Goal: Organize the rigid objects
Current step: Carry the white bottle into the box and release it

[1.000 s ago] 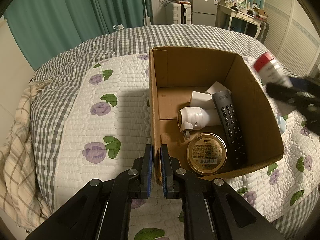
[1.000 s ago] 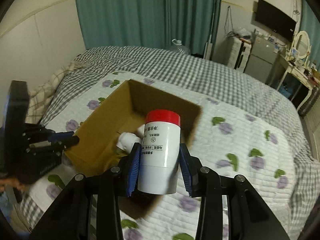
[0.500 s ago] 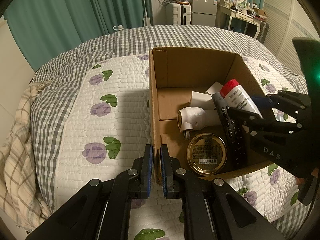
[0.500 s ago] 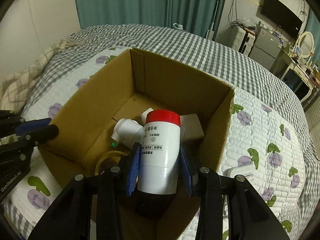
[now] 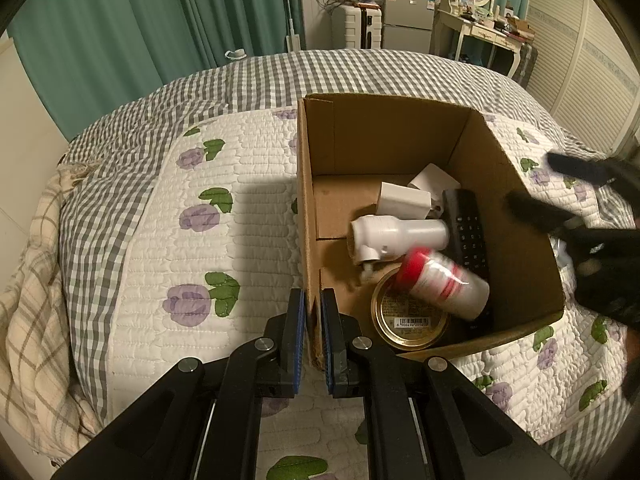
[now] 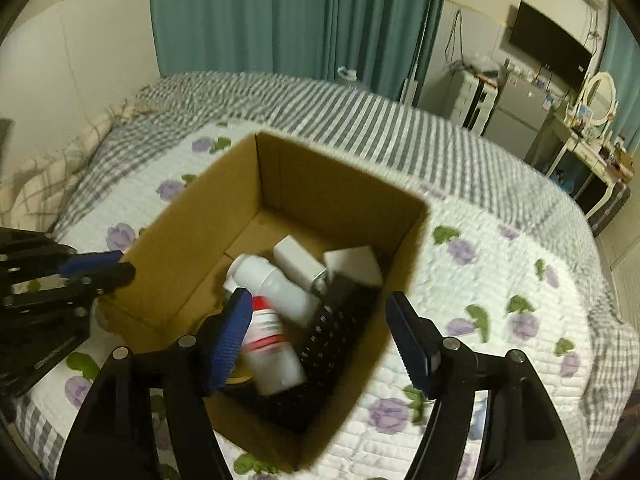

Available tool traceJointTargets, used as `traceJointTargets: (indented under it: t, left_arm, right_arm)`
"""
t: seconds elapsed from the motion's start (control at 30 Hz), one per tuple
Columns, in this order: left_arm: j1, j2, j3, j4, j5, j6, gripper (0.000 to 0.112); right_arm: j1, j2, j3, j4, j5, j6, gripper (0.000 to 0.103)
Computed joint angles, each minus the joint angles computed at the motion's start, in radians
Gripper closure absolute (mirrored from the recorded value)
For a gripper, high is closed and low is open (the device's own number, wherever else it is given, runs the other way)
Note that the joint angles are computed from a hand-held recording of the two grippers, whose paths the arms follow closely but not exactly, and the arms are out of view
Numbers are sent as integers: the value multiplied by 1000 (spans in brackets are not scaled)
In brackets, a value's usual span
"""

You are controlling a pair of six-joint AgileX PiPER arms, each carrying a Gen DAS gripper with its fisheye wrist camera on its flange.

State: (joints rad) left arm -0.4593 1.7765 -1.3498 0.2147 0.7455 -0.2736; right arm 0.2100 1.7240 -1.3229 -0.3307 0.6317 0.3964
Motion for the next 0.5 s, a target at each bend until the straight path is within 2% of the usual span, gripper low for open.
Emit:
traceJointTargets:
  t: [0.13,0.27,0.5]
  left_arm:
    - [0,1,-1,0,0,-1,105]
    - [0,3,-5,-1,3,-1,105]
    - [-11,-1,0,24,9,-25,105]
  right_arm:
    - [5,-88,42,-148,27,116,20]
    - [-62,-182,95,-132,32,98,18]
    - [-270,-288,217,-82,19,49,18]
